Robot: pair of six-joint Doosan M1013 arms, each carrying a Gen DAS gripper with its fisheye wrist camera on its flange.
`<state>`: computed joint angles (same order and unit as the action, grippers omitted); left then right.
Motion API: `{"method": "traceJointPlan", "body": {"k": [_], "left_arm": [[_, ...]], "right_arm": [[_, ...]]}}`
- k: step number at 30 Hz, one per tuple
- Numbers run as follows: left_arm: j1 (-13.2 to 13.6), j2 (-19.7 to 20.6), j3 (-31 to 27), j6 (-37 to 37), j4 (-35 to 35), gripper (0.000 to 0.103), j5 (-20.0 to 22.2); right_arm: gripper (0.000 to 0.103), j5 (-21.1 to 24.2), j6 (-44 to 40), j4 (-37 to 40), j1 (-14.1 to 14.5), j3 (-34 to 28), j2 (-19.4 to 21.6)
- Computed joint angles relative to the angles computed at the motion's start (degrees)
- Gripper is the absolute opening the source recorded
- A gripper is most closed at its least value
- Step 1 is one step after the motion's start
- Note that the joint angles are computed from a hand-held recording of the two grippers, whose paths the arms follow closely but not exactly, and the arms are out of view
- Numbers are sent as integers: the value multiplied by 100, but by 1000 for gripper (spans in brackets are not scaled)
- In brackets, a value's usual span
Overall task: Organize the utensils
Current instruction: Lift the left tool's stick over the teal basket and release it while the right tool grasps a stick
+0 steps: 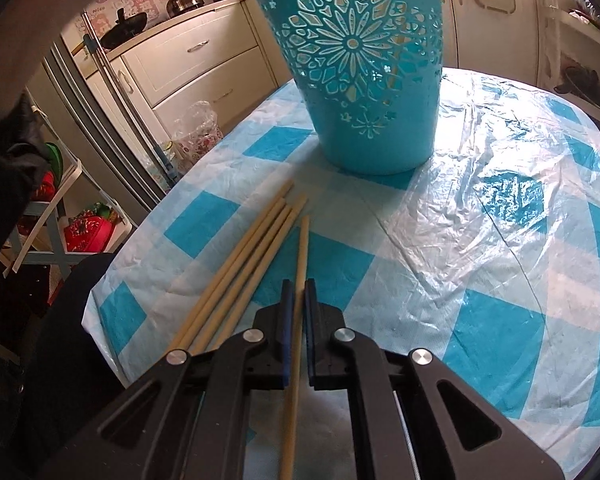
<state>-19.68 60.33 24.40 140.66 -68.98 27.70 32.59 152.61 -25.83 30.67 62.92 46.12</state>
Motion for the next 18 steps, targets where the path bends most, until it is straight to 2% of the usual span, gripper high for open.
{"method": "traceJointPlan", "body": {"k": [5,12,18], "left_arm": [[-34,236,-288,-635,815,5,146],[-20,79,208,-308,874,5,248],[1,-112,629,-277,1274,6,419]], "right_arm": [[5,4,-63,31,-3,-16,5],[5,40,-100,38,1,-36,14],[5,199,-122,-51,29,-114,51]]}}
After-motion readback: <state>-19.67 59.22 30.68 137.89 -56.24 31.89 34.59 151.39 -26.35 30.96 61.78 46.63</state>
